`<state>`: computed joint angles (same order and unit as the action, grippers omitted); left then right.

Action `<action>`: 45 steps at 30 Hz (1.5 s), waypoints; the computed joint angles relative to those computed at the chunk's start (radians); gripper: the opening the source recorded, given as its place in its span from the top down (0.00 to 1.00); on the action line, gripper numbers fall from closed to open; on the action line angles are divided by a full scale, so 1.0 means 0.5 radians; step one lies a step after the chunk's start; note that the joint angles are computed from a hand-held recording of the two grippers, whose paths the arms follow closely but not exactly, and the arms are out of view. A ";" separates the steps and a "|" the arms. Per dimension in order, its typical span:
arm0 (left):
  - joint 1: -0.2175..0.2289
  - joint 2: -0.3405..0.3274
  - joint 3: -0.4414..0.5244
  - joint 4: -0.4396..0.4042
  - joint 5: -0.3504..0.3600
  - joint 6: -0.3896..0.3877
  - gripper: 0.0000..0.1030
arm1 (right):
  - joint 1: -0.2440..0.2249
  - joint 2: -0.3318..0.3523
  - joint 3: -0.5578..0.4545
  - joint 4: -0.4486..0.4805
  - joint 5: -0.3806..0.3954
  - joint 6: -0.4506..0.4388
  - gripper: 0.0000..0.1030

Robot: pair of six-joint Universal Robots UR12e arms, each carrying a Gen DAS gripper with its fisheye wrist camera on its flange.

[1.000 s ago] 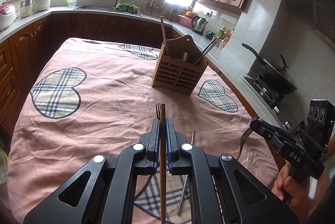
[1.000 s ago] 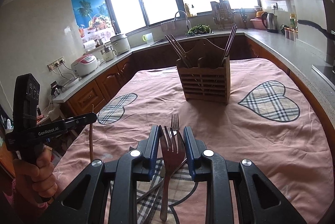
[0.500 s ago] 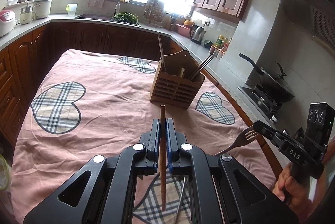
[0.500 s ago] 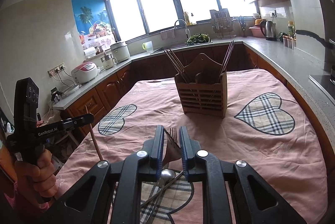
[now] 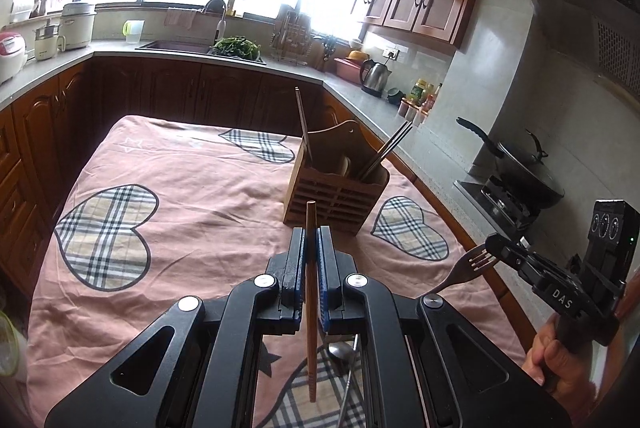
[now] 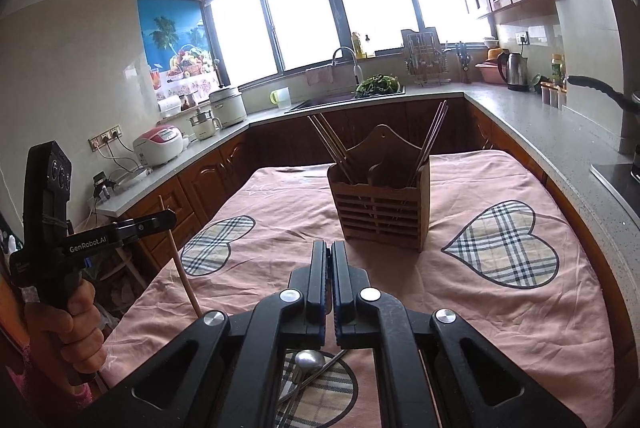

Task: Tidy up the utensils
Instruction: 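Lift the chopstick and fork and carry them over the wooden holder, then lower the chopstick and fork into the holder and open both tools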

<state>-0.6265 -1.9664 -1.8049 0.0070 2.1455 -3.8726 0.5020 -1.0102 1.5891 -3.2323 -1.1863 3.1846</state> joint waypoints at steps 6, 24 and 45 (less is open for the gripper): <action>0.031 -0.018 0.043 0.064 0.015 0.050 0.95 | -0.012 0.015 -0.060 -0.029 -0.061 0.001 0.98; 0.183 -0.172 0.339 0.422 0.179 0.287 0.95 | -0.027 0.191 -0.484 0.049 -0.302 -0.106 0.98; 0.335 -0.550 0.747 0.352 0.210 0.175 0.95 | 0.016 0.523 -1.008 0.402 -0.554 -0.371 0.98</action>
<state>-0.4590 -2.2413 -1.4316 0.1829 2.2504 -3.7850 0.5099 -0.7489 1.0849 -3.0311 -1.4635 2.9990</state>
